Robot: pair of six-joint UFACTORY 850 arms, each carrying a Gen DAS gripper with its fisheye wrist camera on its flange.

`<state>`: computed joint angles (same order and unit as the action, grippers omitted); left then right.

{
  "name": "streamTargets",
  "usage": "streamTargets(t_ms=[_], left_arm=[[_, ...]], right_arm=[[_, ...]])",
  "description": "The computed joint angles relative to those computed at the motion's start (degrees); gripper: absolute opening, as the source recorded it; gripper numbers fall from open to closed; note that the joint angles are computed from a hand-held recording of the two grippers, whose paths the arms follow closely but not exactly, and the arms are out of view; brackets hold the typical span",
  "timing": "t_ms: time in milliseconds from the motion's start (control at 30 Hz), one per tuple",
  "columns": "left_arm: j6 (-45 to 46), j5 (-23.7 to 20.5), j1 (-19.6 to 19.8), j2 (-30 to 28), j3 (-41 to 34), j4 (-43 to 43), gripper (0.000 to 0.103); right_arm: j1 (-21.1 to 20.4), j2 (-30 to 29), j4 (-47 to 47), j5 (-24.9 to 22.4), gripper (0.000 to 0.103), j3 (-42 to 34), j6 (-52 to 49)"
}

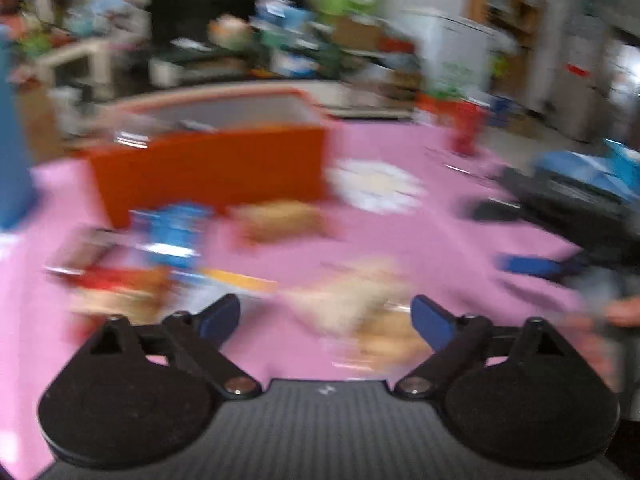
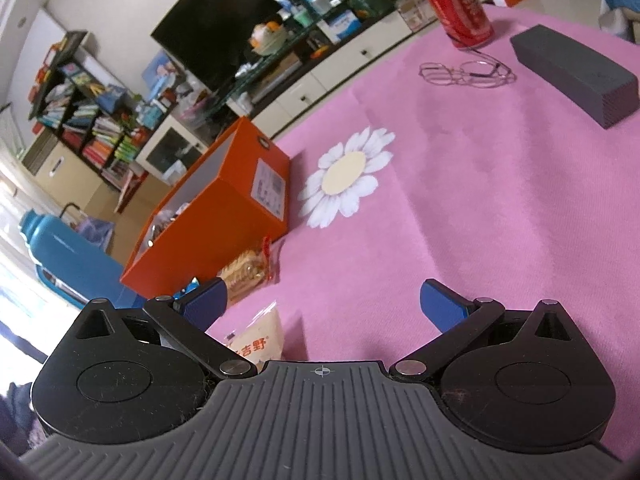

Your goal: Organize snacks

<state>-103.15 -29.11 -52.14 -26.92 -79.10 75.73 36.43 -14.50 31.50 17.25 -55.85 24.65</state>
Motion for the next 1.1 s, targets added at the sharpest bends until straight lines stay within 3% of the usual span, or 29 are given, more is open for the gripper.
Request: streamTargets(t_ms=[100,167,300,433,567,633,733,833,1000,1100], left_arm=[[-0.2,-1.8,4.1,3.8,4.5,-6.0,0.093],[-7.4,3.3,7.2,6.9,9.2,-6.9,0.093],[-23.1,11.4,10.7,9.0,14.5,-1.2,0.093],[-27.3,13.4,12.1,6.4,12.8,2.3,0.093],[-22.7,15.3,14.7,3.4,8.6,0.1,0.093],[-16.6,13.5,15.9,2.2,6.2,-3.4,0.093],[-3.8,6.5,16.0,0.5,2.5,-13.5,0.093],[-2.1,2.4,14.8,0.3,2.2,-13.9,0.093],[5.7,-4.2,12.5,-4.9,-3.7,-17.8,0.093],[9.7,-8.5,12.2,-7.6,-6.7,-21.0,0.09]], right_arm=[[-0.5,-0.3,-3.7,-0.8,0.092,-0.2,5.1],[-0.4,-0.9,-6.3,-1.0,0.092,-0.8,7.6],[0.3,-2.6,0.6,-3.4,0.092,-3.5,-1.8],[0.4,-4.2,3.6,-5.9,0.092,-5.4,-6.1],[0.5,-5.2,12.1,-7.5,0.092,-6.6,-15.4],[0.3,-5.5,12.0,-8.0,0.092,-6.9,-15.2],[0.3,-5.8,11.2,-8.5,0.092,-7.3,-14.7],[0.3,-6.0,8.7,-9.0,0.092,-7.6,-13.3],[0.3,-6.5,0.4,-9.6,0.092,-8.4,-6.2],[0.5,-7.1,6.1,-11.0,0.092,-9.4,-13.3]])
